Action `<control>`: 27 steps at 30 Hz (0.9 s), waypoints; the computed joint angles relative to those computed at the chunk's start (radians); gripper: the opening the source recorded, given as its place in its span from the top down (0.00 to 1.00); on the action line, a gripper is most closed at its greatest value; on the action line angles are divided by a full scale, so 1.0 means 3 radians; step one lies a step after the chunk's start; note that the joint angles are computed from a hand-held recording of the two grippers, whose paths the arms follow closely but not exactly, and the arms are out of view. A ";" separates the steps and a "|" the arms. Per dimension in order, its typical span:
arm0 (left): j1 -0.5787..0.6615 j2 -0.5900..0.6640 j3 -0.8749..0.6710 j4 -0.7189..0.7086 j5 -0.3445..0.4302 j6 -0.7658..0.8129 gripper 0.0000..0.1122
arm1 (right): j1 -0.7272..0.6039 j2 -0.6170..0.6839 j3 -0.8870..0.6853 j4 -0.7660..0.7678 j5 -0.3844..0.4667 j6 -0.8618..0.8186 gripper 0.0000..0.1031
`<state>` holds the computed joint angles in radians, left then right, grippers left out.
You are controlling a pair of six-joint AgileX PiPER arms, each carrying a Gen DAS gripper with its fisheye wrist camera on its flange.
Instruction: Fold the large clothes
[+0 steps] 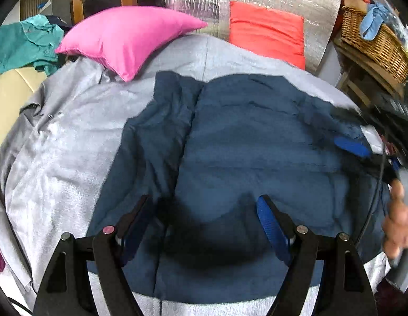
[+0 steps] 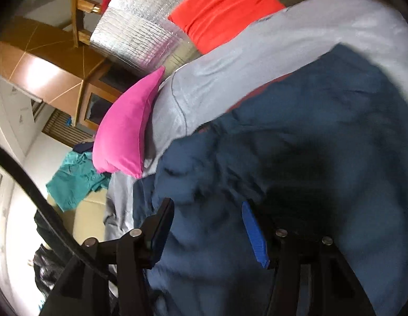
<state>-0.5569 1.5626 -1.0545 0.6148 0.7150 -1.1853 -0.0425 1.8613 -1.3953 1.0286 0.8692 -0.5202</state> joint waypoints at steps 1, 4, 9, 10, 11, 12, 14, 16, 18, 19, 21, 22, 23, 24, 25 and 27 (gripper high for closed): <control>-0.0051 -0.0062 0.0043 0.0074 0.0015 -0.0063 0.27 | -0.0073 -0.0157 0.0160 -0.0031 0.0006 -0.0096 0.44; -0.0244 -0.0235 0.0205 0.0238 0.0045 -0.0246 0.27 | -0.0381 -0.0667 0.0771 -0.0012 -0.0041 -0.0481 0.44; -0.0366 -0.0216 0.0330 0.0135 0.0083 -0.0265 0.27 | -0.0912 -0.1199 0.1473 -0.0070 0.0043 -0.0828 0.48; -0.0362 -0.0141 0.0322 0.0093 0.0099 -0.0227 0.27 | -0.0971 -0.1225 0.1541 -0.0148 0.0048 -0.0810 0.48; -0.0379 -0.0068 0.0299 0.0044 0.0141 -0.0174 0.26 | -0.1015 -0.1195 0.1583 -0.0304 0.0048 -0.0735 0.49; -0.0394 -0.0007 0.0269 0.0030 0.0173 -0.0141 0.25 | -0.1011 -0.1154 0.1584 -0.0411 0.0047 -0.0648 0.51; -0.0459 0.0078 0.0225 0.0102 0.0253 -0.0191 0.25 | -0.1082 -0.1126 0.1620 -0.0439 0.0093 -0.0618 0.57; -0.0545 0.0010 0.0254 0.0203 0.0325 -0.0370 0.25 | -0.1199 -0.1245 0.1714 -0.0280 0.0141 -0.0785 0.57; -0.0603 -0.0084 0.0339 0.0251 0.0302 -0.0544 0.25 | -0.1297 -0.1471 0.1865 -0.0184 0.0022 -0.0961 0.56; -0.0628 -0.0112 0.0381 0.0278 0.0282 -0.0634 0.25 | -0.1283 -0.1536 0.1910 -0.0232 -0.0093 -0.0941 0.54; -0.0678 -0.0105 0.0428 0.0351 0.0296 -0.0774 0.25 | -0.1132 -0.1457 0.1878 -0.0567 -0.0336 -0.0629 0.52; -0.0701 -0.0068 0.0437 0.0389 0.0316 -0.0819 0.23 | -0.1080 -0.1323 0.1806 -0.0718 -0.0337 -0.0493 0.52; -0.0729 0.0003 0.0403 0.0400 0.0368 -0.0818 0.23 | -0.1060 -0.1251 0.1762 -0.0786 -0.0323 -0.0418 0.52; -0.0765 0.0051 0.0352 0.0392 0.0444 -0.0784 0.23 | -0.1060 -0.1276 0.1771 -0.0781 -0.0338 -0.0403 0.52; -0.0802 0.0045 0.0337 0.0396 0.0506 -0.0786 0.23 | -0.1080 -0.1334 0.1795 -0.0744 -0.0337 -0.0444 0.52; -0.0929 -0.0045 0.0290 0.0375 0.0732 -0.0818 0.23 | -0.1170 -0.1531 0.1920 -0.0593 -0.0316 -0.0657 0.51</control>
